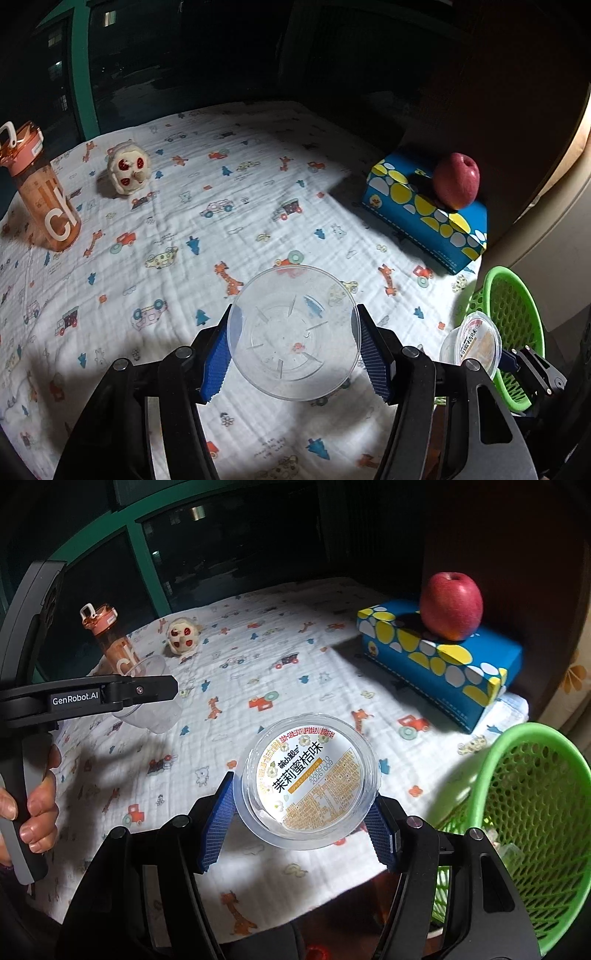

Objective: Collect trash
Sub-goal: 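Carry both cups over the green basket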

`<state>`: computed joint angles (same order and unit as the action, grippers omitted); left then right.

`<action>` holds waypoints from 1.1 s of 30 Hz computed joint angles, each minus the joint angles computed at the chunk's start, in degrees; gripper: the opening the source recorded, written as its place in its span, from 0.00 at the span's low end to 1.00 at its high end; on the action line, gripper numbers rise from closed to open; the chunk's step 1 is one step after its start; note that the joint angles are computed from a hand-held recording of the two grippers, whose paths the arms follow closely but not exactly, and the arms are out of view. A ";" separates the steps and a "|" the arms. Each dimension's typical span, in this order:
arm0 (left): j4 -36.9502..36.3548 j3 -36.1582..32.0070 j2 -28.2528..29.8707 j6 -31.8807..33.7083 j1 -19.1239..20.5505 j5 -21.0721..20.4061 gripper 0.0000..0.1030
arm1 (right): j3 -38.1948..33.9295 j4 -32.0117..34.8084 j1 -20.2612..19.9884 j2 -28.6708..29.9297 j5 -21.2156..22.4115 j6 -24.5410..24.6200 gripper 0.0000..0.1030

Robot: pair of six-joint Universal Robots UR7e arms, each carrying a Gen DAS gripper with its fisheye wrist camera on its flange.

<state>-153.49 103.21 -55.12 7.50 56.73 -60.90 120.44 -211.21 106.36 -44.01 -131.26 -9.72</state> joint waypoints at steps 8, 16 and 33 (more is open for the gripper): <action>-0.62 1.01 1.83 0.12 -3.45 -2.29 0.58 | 6.44 -6.07 -1.24 -4.56 -2.81 0.63 0.63; -0.36 1.18 4.51 0.14 -6.60 -5.00 0.58 | 11.78 -10.96 -3.17 -8.96 -5.74 0.57 0.63; -0.11 0.86 8.54 0.58 -12.00 -8.33 0.58 | 20.55 -18.98 -8.25 -15.80 -9.75 0.47 0.63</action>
<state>-153.60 104.08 -46.58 8.08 44.73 -69.23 140.99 -230.19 98.11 -59.81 -141.01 -9.25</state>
